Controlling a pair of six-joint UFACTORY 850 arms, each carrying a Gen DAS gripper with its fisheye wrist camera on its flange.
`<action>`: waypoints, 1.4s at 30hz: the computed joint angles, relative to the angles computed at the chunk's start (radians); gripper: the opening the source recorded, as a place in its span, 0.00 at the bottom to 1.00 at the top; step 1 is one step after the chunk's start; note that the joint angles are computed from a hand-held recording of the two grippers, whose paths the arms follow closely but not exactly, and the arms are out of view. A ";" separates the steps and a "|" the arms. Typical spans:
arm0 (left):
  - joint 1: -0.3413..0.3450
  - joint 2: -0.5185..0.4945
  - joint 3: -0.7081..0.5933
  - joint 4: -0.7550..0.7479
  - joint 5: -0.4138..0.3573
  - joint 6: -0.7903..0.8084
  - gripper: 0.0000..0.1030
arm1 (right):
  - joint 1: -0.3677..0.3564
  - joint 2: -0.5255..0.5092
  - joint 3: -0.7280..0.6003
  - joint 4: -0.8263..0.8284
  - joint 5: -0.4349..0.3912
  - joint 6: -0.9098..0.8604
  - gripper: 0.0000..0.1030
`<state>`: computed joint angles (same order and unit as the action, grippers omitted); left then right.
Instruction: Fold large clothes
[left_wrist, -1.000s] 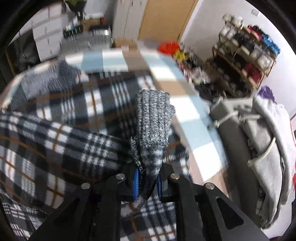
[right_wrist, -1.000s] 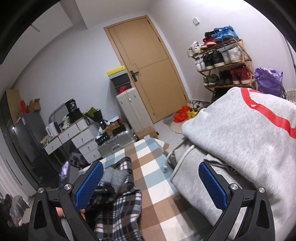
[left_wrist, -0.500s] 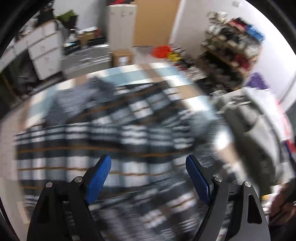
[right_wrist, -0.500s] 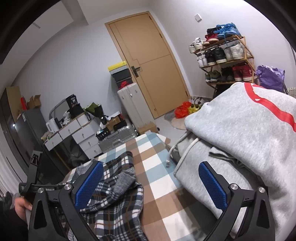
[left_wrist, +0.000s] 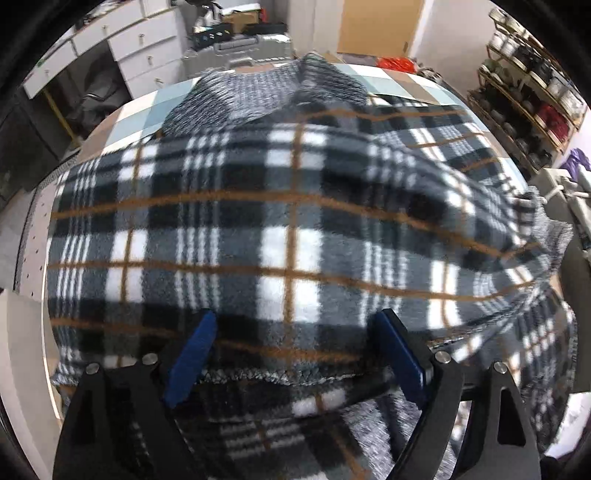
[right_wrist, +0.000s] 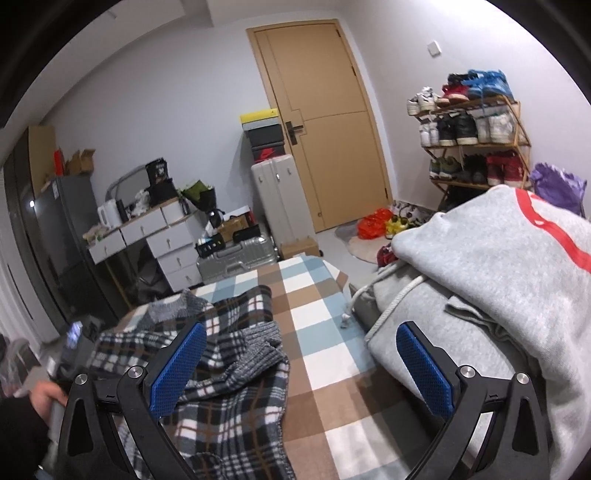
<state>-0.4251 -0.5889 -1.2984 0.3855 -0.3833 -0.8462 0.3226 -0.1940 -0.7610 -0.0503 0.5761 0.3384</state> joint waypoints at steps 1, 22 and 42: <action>0.002 0.010 0.007 -0.003 0.014 0.010 0.82 | 0.003 -0.003 -0.003 0.000 -0.005 -0.009 1.00; 0.084 -0.060 -0.227 0.095 -0.158 -0.169 0.82 | 0.054 -0.050 -0.043 -0.098 -0.069 -0.026 1.00; 0.205 -0.340 -0.570 -0.215 -0.262 0.124 0.82 | 0.049 -0.148 -0.131 -0.488 -0.121 0.334 1.00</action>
<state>-0.2202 -0.9288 -1.8682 0.1709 -0.6449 -0.7224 0.3720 -0.3424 -0.8919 -0.5381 0.4549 0.6724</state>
